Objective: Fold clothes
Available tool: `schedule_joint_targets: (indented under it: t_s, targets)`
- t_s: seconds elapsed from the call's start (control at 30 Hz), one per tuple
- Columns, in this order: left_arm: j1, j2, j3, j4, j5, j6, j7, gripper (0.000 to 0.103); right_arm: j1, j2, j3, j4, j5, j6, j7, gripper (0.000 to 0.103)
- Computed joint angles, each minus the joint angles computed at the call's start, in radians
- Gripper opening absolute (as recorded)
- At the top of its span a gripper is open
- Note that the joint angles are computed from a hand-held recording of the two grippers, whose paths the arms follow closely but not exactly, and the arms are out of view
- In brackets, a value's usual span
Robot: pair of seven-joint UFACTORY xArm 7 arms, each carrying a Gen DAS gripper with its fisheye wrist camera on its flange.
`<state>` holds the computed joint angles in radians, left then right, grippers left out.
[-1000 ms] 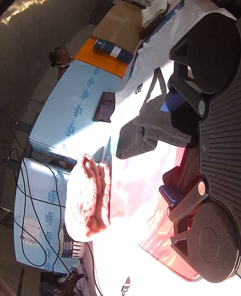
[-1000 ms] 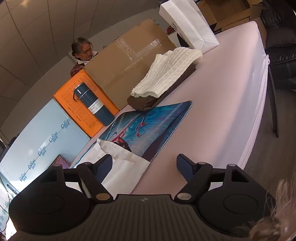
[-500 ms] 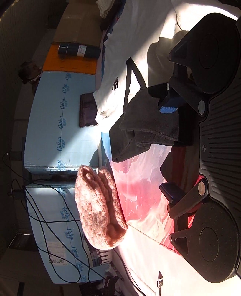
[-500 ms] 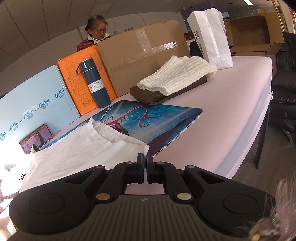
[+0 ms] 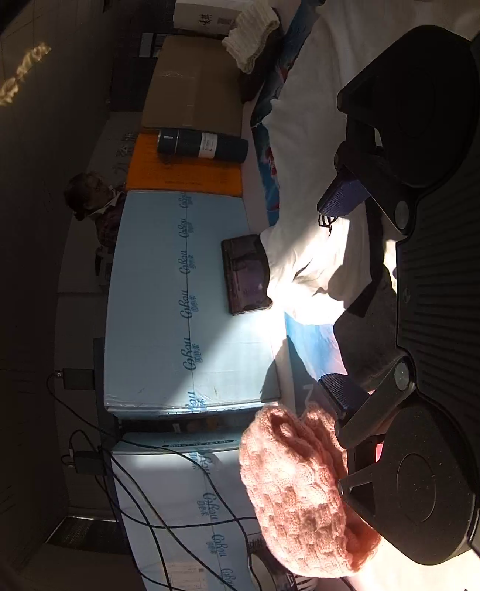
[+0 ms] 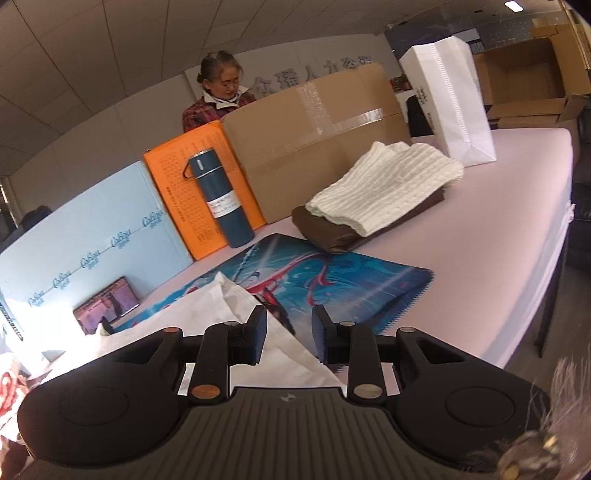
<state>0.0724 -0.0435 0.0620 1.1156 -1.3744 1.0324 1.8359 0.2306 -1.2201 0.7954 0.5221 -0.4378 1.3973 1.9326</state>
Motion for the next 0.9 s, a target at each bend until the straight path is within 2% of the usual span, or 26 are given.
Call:
schedule_joint_targets:
  t_s: [0.07,0.13,0.2,0.3,0.4,0.5,0.63,0.7,0.73,0.77,0.8,0.9]
  targets:
    - [-0.025,0.022,-0.027,0.04,0.078,0.038,-0.043,0.099,0.03,0.006,-0.148,-0.063,-0.083,-0.16,-0.092,0.058]
    - [-0.055,0.055,-0.058,0.08,0.155,0.041,-0.086,0.1,0.025,0.015,-0.3,-0.107,-0.151,-0.33,-0.21,0.06]
    - [-0.084,0.089,-0.086,0.101,0.183,0.005,-0.125,0.1,-0.003,0.058,-0.433,-0.123,-0.176,-0.444,-0.337,0.062]
    - [-0.091,0.152,-0.1,0.129,0.228,-0.054,-0.18,0.1,-0.069,0.166,-0.559,-0.116,-0.179,-0.561,-0.474,0.062]
    - [-0.078,0.209,-0.109,0.189,0.276,-0.093,-0.334,0.1,-0.121,0.242,-0.63,-0.121,-0.163,-0.641,-0.571,0.061]
    - [-0.046,0.243,-0.125,0.23,0.268,-0.073,-0.399,0.1,-0.156,0.281,-0.667,-0.138,-0.121,-0.699,-0.628,0.059]
    - [-0.038,0.234,-0.145,0.22,0.279,-0.086,-0.389,0.1,-0.21,0.31,-0.646,-0.15,-0.101,-0.75,-0.688,0.055]
    - [-0.035,0.236,-0.148,0.222,0.278,-0.086,-0.393,0.1,-0.23,0.335,-0.621,-0.13,-0.086,-0.732,-0.729,0.029]
    - [-0.034,0.237,-0.148,0.224,0.281,-0.085,-0.4,0.1,-0.241,0.35,-0.599,-0.111,-0.081,-0.708,-0.751,0.023]
    - [-0.034,0.24,-0.149,0.228,0.287,-0.085,-0.407,0.1,-0.255,0.359,-0.579,-0.099,-0.08,-0.699,-0.771,0.012]
    - [-0.034,0.241,-0.15,0.229,0.29,-0.086,-0.408,0.1,-0.268,0.365,-0.56,-0.09,-0.081,-0.697,-0.79,0.007]
    - [-0.033,0.24,-0.153,0.228,0.294,-0.09,-0.409,0.1,-0.333,0.384,-0.518,-0.071,-0.106,-0.713,-0.813,0.002]
